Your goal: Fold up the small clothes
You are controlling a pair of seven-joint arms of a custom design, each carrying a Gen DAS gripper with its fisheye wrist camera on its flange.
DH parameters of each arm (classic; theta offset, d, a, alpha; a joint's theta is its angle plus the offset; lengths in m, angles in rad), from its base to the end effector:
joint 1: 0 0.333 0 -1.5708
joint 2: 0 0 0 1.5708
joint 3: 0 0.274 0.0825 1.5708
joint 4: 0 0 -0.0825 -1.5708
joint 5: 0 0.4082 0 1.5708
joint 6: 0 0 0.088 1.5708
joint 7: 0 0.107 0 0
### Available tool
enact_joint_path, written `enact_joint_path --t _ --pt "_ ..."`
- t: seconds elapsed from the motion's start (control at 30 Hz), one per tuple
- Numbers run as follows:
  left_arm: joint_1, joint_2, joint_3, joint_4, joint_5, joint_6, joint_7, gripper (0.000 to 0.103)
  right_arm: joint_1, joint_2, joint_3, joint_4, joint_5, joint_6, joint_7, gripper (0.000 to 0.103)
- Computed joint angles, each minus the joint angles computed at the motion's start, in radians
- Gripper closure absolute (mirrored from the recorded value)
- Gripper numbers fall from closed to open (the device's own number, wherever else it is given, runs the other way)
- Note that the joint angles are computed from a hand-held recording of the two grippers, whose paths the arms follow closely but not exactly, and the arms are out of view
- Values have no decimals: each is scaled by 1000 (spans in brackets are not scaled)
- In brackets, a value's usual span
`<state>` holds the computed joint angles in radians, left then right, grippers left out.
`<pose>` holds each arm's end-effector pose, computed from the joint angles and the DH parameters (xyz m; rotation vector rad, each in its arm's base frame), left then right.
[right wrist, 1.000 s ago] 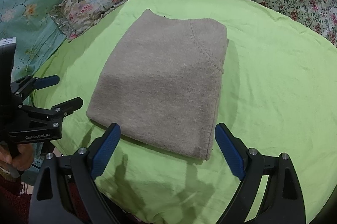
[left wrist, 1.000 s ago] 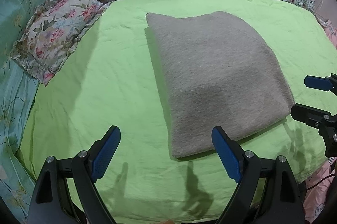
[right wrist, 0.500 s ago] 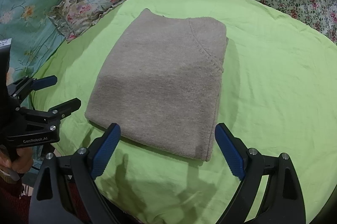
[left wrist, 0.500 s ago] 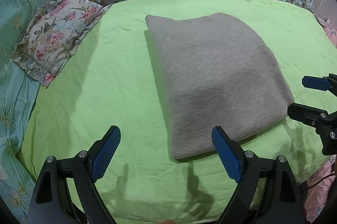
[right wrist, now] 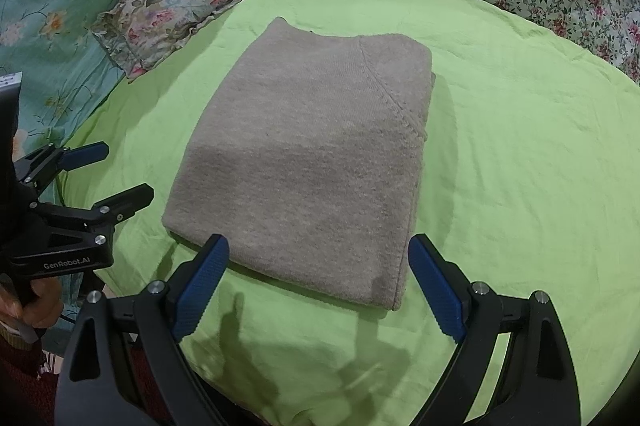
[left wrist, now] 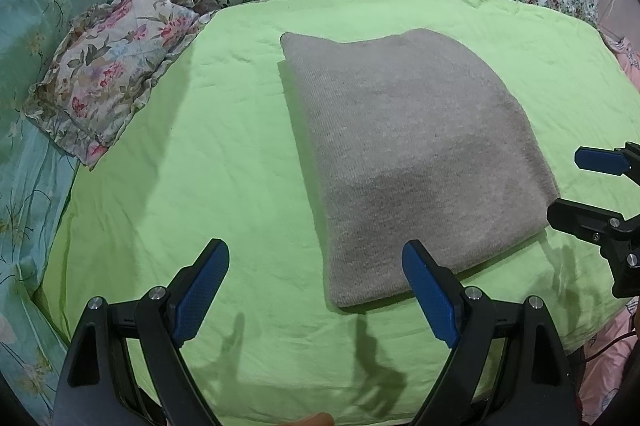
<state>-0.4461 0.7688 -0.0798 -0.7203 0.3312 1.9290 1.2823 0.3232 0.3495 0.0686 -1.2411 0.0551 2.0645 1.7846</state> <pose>0.6946 -0.3442 0.5322 -1.6508 2.1238 -0.4131 0.6566 0.2649 0.5822 -2.0338 1.7428 -0.2090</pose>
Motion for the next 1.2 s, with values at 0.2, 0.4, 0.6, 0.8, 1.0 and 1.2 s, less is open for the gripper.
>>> enact_joint_path --t 0.2,0.4,0.6,0.8,1.0,1.2 --pt "0 -10 0 -16 2 12 -8 14 3 12 0 21 -2 1 6 12" --pt "-2 -18 -1 -27 8 17 -11 14 3 13 0 22 0 1 4 12" --pt "-5 -17 -1 -23 13 18 -12 14 5 9 0 14 -1 9 10 12" --pt "-6 -16 -1 -24 14 19 -14 14 5 5 1 9 0 11 9 12" --pt "-4 -28 -1 -44 16 29 -19 14 6 2 1 6 -2 14 12 12" --pt "-2 -32 -4 -51 17 32 -21 14 5 4 2 9 0 15 9 12"
